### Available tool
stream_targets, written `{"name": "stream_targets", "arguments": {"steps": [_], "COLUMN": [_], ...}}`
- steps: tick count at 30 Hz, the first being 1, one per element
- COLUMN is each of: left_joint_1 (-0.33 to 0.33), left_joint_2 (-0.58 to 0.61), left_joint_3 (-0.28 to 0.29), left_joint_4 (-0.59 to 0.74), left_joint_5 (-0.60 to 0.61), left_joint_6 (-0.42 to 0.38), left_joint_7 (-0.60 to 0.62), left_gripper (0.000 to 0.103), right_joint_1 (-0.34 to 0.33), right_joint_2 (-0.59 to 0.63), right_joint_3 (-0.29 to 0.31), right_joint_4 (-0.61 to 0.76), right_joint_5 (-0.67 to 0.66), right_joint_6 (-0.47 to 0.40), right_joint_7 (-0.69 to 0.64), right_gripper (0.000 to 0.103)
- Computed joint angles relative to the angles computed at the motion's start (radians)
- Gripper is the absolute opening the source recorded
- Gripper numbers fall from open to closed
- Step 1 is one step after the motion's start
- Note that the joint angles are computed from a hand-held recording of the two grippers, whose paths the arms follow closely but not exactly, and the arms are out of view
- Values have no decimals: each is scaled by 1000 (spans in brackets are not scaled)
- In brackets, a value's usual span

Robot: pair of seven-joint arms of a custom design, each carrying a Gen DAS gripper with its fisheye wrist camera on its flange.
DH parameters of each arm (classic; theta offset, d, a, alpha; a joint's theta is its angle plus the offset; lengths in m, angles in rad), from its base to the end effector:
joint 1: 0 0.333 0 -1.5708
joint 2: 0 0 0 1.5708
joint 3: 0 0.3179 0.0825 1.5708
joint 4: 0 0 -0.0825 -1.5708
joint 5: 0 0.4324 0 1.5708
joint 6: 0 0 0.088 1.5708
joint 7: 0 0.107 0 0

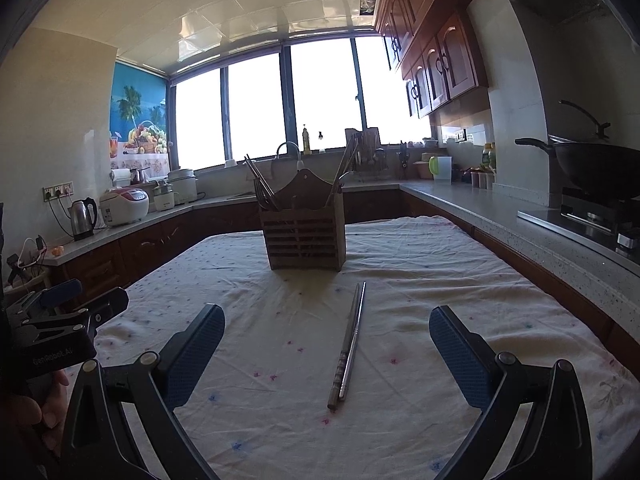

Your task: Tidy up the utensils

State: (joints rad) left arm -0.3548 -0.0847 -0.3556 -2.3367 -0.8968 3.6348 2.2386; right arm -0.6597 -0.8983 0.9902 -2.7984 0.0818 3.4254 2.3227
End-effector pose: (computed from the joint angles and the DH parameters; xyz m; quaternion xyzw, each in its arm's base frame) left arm 0.4686 -0.2757 0.4776 -0.4822 0.6533 -0.4690 0.3474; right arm 0.4042 0.1449 0.4674 -0.4890 0.6165 -0.4497 0.4226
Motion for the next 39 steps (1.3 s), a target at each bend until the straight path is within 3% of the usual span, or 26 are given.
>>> {"name": "stream_targets", "arguments": {"steps": [39], "left_joint_1": [-28], "left_joint_2": [11], "left_joint_3": [6], "left_joint_4": [1], "left_joint_5": [-25], "left_joint_6": [74], "left_joint_7": [26], "left_gripper": [103], "right_joint_1": [-26], "right_joint_2": [-42], "right_joint_3": [51], "right_joint_4": [-23], "right_joint_5": [77], "right_joint_6": [54], "right_joint_7": [-19], "right_gripper": [103]}}
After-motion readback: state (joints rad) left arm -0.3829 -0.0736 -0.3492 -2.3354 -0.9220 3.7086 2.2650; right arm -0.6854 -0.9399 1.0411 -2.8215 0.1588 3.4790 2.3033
